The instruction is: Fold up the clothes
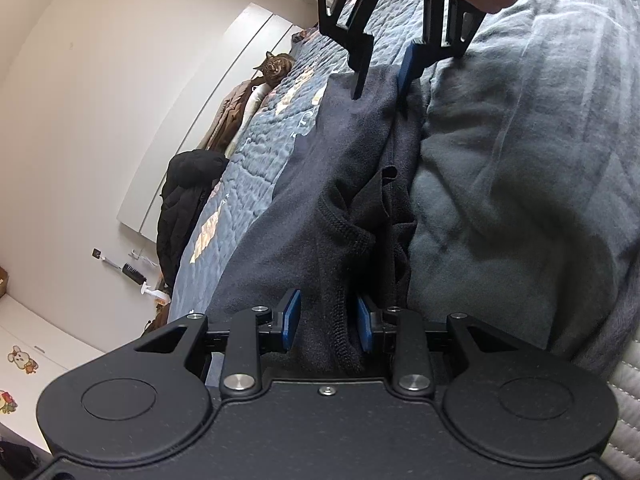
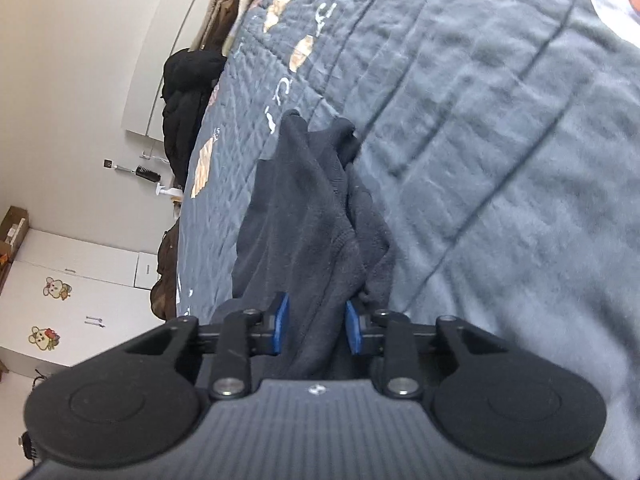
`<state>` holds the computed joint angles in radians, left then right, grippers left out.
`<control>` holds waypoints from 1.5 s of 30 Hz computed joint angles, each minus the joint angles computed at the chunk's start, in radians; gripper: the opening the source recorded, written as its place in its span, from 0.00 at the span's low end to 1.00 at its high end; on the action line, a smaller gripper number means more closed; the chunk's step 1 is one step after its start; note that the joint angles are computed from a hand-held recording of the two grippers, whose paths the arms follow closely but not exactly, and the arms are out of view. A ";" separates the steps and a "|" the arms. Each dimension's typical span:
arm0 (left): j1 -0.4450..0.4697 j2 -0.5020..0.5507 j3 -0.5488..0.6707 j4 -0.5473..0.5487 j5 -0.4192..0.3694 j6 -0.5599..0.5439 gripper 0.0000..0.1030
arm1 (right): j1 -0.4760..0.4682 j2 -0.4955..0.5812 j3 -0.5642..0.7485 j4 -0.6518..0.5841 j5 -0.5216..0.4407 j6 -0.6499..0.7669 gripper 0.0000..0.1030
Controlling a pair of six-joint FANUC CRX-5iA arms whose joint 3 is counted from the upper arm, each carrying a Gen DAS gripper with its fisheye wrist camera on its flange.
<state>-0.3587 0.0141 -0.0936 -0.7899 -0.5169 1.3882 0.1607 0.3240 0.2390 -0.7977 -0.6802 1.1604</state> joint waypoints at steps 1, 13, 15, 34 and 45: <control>0.000 0.001 0.001 -0.001 0.000 0.001 0.30 | 0.000 0.001 -0.002 -0.002 0.007 0.002 0.29; 0.021 0.008 0.014 0.081 -0.017 -0.049 0.06 | 0.019 -0.045 -0.053 0.010 0.147 0.045 0.03; 0.023 0.008 0.023 0.099 -0.043 -0.068 0.05 | 0.018 -0.049 -0.062 0.016 0.167 0.019 0.03; 0.119 -0.064 -0.055 0.338 -0.043 -0.383 0.24 | 0.029 -0.049 -0.065 0.119 0.095 -0.061 0.05; 0.120 -0.106 -0.107 0.351 0.040 -0.402 0.53 | -0.045 -0.105 -0.054 -0.091 0.008 0.177 0.25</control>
